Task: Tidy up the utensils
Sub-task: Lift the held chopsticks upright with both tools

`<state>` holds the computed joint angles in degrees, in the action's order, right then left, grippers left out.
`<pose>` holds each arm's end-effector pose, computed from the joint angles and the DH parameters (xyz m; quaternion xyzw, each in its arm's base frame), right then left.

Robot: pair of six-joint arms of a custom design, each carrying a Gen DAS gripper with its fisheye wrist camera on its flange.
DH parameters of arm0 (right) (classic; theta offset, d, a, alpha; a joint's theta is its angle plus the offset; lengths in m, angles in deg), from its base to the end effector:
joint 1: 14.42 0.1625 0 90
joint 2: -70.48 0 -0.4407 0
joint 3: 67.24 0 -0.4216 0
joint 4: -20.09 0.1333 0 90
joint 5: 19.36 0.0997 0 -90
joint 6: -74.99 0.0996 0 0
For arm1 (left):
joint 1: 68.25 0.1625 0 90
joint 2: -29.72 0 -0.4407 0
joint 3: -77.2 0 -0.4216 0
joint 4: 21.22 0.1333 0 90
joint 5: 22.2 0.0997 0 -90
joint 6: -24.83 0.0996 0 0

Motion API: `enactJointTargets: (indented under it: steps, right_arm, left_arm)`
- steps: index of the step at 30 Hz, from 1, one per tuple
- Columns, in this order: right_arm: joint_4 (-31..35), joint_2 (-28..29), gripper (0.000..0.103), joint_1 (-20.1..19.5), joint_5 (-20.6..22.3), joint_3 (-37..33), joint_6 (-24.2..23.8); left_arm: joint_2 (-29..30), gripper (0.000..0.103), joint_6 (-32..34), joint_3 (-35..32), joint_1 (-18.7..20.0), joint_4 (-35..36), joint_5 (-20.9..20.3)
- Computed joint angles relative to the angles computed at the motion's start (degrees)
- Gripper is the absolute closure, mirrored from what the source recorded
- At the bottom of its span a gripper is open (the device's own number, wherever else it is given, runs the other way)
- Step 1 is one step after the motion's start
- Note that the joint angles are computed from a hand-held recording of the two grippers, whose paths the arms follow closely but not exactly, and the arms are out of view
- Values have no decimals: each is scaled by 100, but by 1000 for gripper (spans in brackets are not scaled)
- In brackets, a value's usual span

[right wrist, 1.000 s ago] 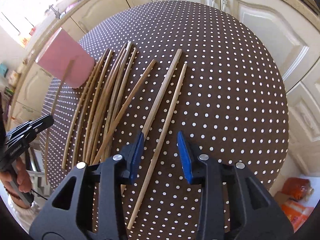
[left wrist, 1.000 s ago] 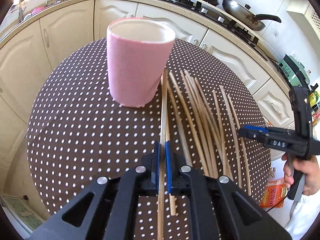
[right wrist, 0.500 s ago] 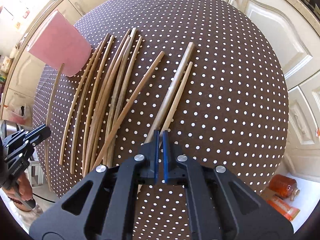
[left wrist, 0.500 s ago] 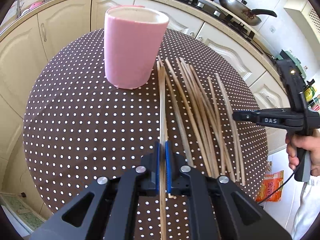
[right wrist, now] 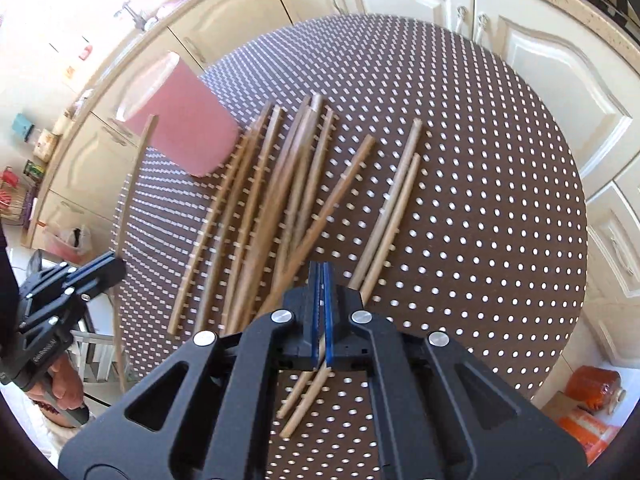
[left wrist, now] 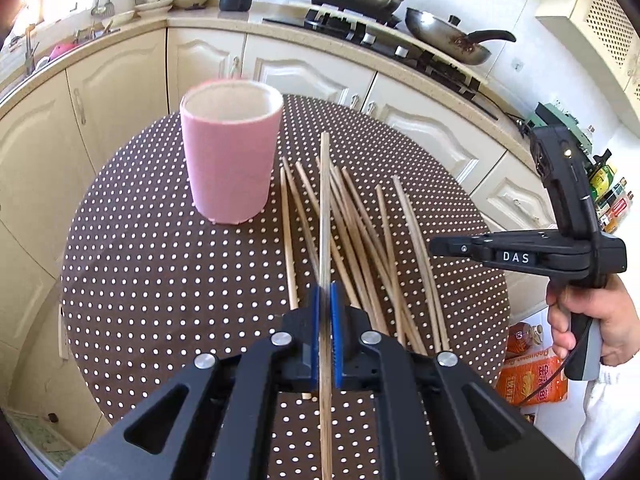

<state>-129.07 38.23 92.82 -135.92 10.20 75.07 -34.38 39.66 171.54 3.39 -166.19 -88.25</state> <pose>0.3183 -0.7264 0.0362 0.1165 -0.9594 0.1513 0.2076 -0.0510 -0.7052 0.3056 0.2303 0.9284 -0.2156 0.1961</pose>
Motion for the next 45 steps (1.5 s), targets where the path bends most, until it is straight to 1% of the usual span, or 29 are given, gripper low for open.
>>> enactJointTargets:
  steps: [5, 13, 21, 27, 34, 37, 41, 45]
  right_arm:
    - [-303, -145, 101, 141, 251, 133, -212]
    - [-794, -197, 101, 348, 702, 185, -628]
    - [-1268, -49, 101, 531, 1039, 114, -995]
    - [-1725, 104, 101, 687, 1241, -36, -1332]
    - [-2097, 324, 101, 846, 1491, -375, -1660]
    - [-2299, 438, 101, 896, 1565, -546, -1815]
    - [-2546, 633, 101, 953, 1604, -874, -2044]
    - [-2583, 790, 101, 944, 1753, -1252, -2117]
  left_arm:
    - [-118, 97, 106, 162, -100, -229, -64]
    - [-300, 97, 250, 376, -257, -634, -233]
    - [-467, 97, 323, 473, -324, -973, -380]
    - [-568, 97, 404, 464, -351, -1390, -511]
    - [-584, 97, 565, 309, -340, -2003, -645]
    - [-524, 97, 667, 181, -310, -2372, -679]
    - [-376, 97, 738, -112, -209, -2731, -841]
    - [-168, 97, 691, -488, -89, -2970, -1070]
